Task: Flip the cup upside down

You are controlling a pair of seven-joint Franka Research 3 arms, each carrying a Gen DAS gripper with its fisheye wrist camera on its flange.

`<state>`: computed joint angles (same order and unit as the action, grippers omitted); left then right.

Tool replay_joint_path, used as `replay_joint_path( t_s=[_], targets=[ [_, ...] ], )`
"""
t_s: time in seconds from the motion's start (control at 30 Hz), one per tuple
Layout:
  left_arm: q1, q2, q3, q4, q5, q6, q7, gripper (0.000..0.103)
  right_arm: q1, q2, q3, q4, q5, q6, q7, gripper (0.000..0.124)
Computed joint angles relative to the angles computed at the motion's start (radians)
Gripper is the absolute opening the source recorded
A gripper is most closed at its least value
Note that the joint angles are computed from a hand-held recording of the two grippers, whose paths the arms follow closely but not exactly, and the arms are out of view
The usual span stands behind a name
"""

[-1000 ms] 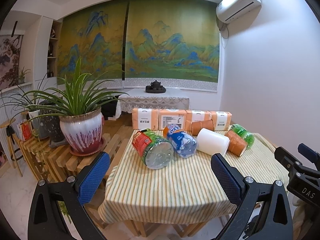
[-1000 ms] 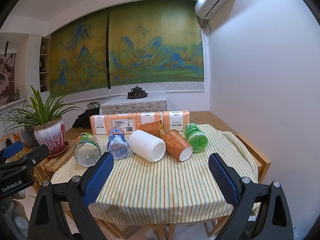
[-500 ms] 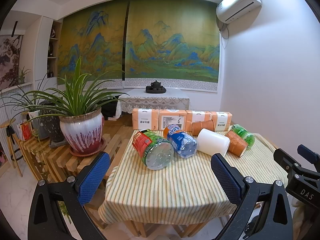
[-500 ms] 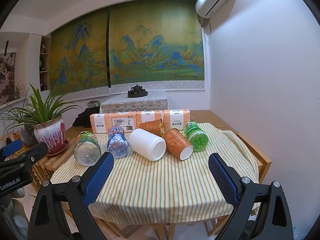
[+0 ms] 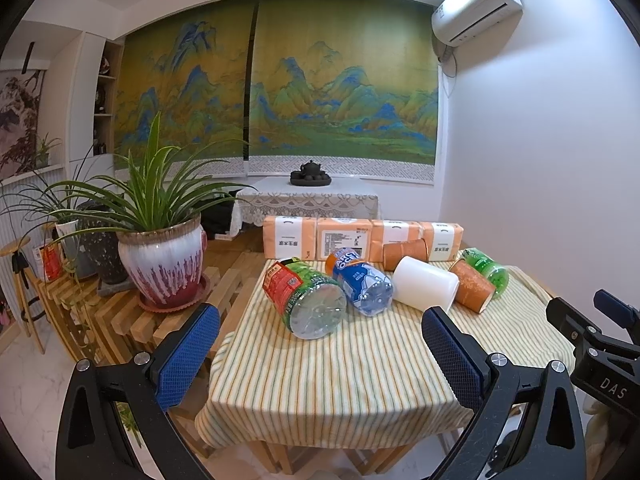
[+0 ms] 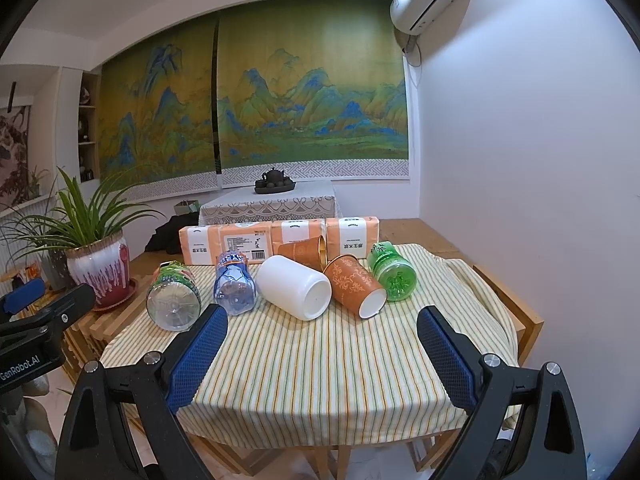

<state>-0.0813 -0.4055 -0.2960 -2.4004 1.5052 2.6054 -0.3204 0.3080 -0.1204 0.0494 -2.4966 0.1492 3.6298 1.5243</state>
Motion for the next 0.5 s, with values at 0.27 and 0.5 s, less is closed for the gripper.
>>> replay_joint_path(
  t_s=[0.27,0.5],
  targets=[
    [-0.001,0.003,0.001,0.002,0.003,0.000,-0.002,0.102,-0.002,0.003,0.000,0.001,-0.002,-0.001,0.000,0.094],
    [-0.002,0.009,0.001,0.006,0.004,-0.001,-0.002,0.102,-0.003,0.011,-0.004,0.005,-0.015,-0.003,0.007,0.094]
  ],
)
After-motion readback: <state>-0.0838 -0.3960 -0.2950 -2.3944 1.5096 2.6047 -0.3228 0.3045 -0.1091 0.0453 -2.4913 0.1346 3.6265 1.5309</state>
